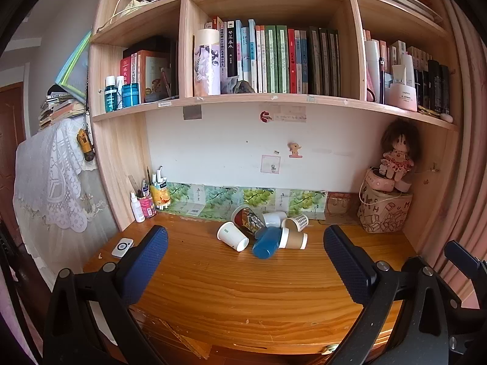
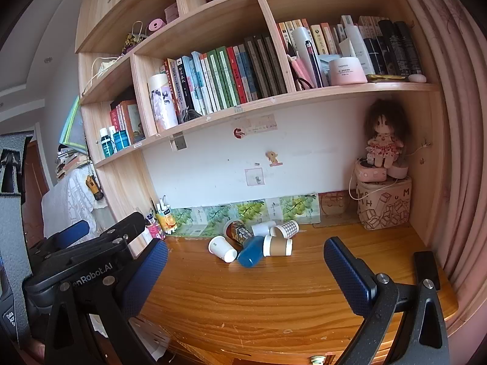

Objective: Flip cup upright
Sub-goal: 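Move the left tool toward the blue plastic cup lying on its side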

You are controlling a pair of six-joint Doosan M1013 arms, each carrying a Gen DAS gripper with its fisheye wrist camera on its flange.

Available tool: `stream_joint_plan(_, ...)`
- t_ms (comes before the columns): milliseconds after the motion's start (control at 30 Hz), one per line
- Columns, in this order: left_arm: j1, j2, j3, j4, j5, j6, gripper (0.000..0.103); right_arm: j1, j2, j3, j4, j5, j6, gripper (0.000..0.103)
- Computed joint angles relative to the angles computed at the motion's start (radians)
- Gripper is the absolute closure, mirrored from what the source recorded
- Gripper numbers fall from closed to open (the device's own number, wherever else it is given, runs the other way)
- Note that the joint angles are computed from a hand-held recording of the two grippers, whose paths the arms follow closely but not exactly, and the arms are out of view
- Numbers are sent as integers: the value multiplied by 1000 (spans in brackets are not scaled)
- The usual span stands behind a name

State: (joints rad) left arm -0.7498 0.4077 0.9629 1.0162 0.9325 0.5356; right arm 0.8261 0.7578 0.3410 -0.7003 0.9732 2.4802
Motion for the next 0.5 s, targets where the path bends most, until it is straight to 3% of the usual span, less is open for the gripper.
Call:
stream_joint_plan(433,9,21,-36,-49,47,29,1,-5,15,-21,36,0,-33,0)
stream_joint_plan(500,13,26,-44,-67,49,36,1,-9,44,-80,54,27,-65,0)
